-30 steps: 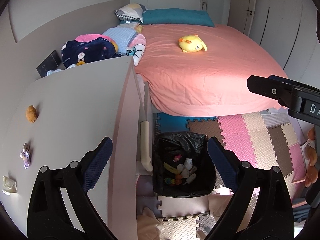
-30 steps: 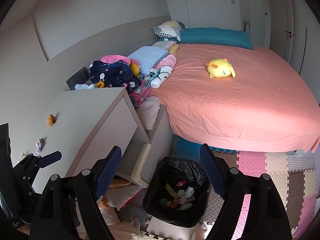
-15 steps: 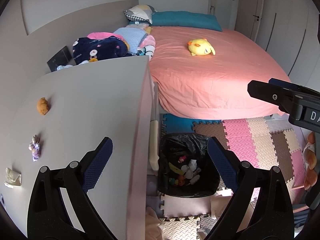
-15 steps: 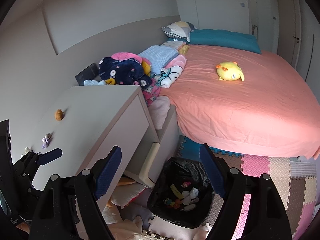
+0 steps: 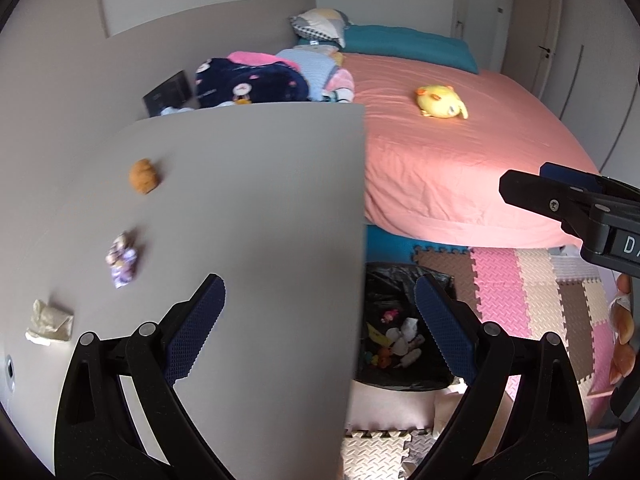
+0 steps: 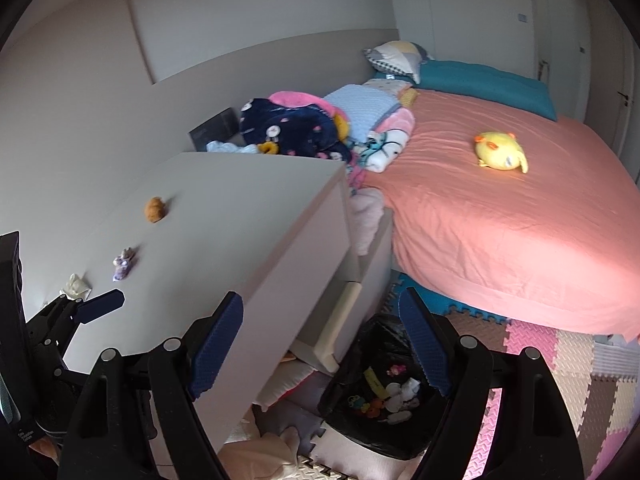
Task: Collect trash
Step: 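Move both open tools back to the white paper and flower hair tie on the desk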
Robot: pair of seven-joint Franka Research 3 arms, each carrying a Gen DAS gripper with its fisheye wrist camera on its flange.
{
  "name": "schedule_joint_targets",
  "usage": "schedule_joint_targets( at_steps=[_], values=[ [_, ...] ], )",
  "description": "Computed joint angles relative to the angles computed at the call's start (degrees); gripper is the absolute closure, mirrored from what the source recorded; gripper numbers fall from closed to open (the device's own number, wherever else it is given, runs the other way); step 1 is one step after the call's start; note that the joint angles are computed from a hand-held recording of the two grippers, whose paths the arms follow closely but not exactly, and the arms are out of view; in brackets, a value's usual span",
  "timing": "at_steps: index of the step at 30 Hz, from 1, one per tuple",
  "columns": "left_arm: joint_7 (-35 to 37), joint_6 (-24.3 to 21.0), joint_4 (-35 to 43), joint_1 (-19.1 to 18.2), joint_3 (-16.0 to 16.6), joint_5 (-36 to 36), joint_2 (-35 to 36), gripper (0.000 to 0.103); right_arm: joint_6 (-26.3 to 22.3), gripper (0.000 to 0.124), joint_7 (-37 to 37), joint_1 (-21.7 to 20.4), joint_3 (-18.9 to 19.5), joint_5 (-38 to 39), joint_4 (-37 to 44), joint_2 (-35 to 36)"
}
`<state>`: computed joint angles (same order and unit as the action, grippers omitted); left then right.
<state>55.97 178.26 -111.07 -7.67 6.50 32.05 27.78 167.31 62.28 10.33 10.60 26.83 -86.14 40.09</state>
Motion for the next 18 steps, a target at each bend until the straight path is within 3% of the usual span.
schedule_joint_targets(
  at_steps=[12,18],
  values=[
    [-11.2,1.5,-5.7,-5.0,12.2,5.1,-3.0,0.010,-4.3,0.043,-1.3,4.0,1.0,-1.9,6.8,4.4],
    [-16.2,1.6,-7.7,-4.1,14.7,8.7,-4.2,0.010,-7.8,0.043,-1.2,6.5,1.0,-3.0,11.9,7.7]
  ],
)
